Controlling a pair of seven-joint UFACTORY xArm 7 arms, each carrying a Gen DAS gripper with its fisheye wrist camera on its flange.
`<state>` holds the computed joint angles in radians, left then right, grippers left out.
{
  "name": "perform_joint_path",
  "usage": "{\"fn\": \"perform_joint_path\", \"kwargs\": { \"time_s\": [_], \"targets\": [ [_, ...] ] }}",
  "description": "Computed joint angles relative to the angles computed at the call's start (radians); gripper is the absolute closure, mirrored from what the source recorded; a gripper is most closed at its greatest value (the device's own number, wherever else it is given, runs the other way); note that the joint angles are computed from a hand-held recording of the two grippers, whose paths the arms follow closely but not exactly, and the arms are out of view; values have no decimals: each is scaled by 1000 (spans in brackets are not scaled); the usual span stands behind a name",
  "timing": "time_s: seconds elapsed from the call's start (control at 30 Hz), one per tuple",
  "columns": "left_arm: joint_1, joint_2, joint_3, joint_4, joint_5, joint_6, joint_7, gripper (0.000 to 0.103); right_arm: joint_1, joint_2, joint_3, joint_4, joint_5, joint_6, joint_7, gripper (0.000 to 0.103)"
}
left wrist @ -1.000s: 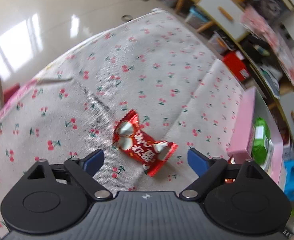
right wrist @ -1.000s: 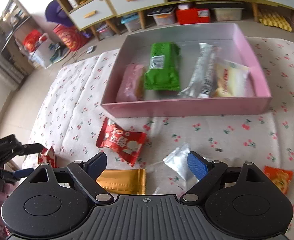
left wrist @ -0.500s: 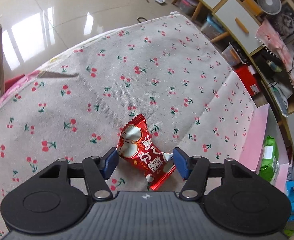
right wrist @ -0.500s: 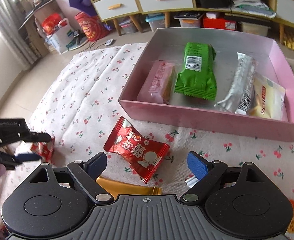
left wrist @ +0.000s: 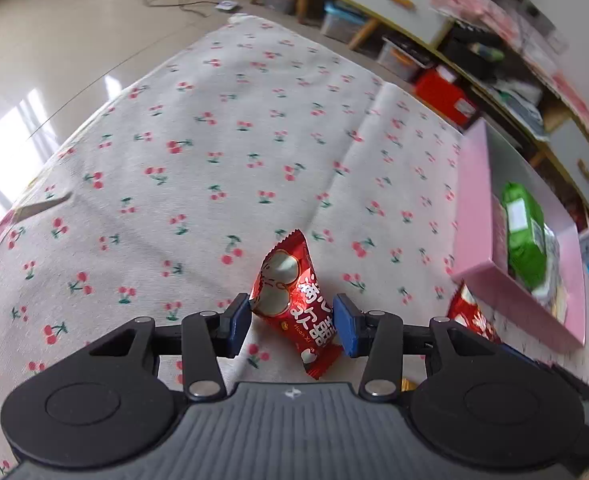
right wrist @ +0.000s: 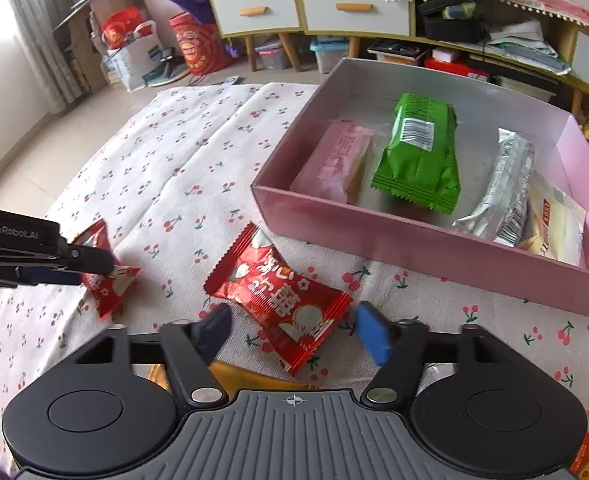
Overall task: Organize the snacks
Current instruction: 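Lower the left tool onto a red candy while the right tool approaches another red candy, then grasp the red candy with the left tool while the right tool grasps the other red candy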
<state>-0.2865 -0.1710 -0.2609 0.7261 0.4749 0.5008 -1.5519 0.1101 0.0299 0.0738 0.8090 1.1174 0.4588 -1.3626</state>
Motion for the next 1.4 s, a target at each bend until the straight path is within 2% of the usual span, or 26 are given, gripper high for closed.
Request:
{"fn": "perform_joint_path", "kwargs": {
  "time_s": [0.07,0.17,0.4,0.47,0.5,0.57,0.63,0.77,0.93,1.0,1.03,1.07,1.17,1.27,1.4],
  "targets": [
    [-8,7,5,5,-11,-12,38,62,0,0,-1,0,-5,-2,8,54],
    [-17,20,13,9,-25,-42,104,62,-12,0,-11,12,-41,46,60,60],
    [-23,49,16,29,-20,-79,201,61,-54,-11,-41,53,-181,283,178,60],
    [-23,50,12,35,0,-71,194,60,-47,-33,-34,31,-182,259,157,58],
    [-23,50,10,37,11,-66,181,58,-42,-38,-32,24,-182,246,150,55],
    [-24,49,6,41,25,-52,155,57,-31,-49,-29,7,-168,212,132,39],
    [-25,51,3,45,38,-44,130,53,-17,-59,-26,-10,-146,174,96,37],
    [-22,50,-2,50,86,-19,41,51,8,-74,-22,-40,-95,110,15,37],
    [-29,62,5,48,87,-26,-36,56,40,-85,-21,-67,-4,46,-96,37],
    [-32,65,9,43,84,-46,-59,60,49,-84,-18,-71,11,26,-122,41],
    [-33,67,9,43,87,-51,-70,60,52,-86,-17,-74,10,21,-126,46],
    [-33,68,7,48,97,-43,-86,61,55,-85,-17,-74,3,16,-124,57],
    [-38,69,7,60,114,-22,-100,64,57,-89,-22,-73,-7,22,-113,59],
    [-42,65,11,60,114,-35,-96,65,55,-95,-29,-72,-7,33,-102,59],
    [-40,57,6,65,142,-32,-95,67,41,-96,-41,-57,-31,81,-39,59]
  ]
}}
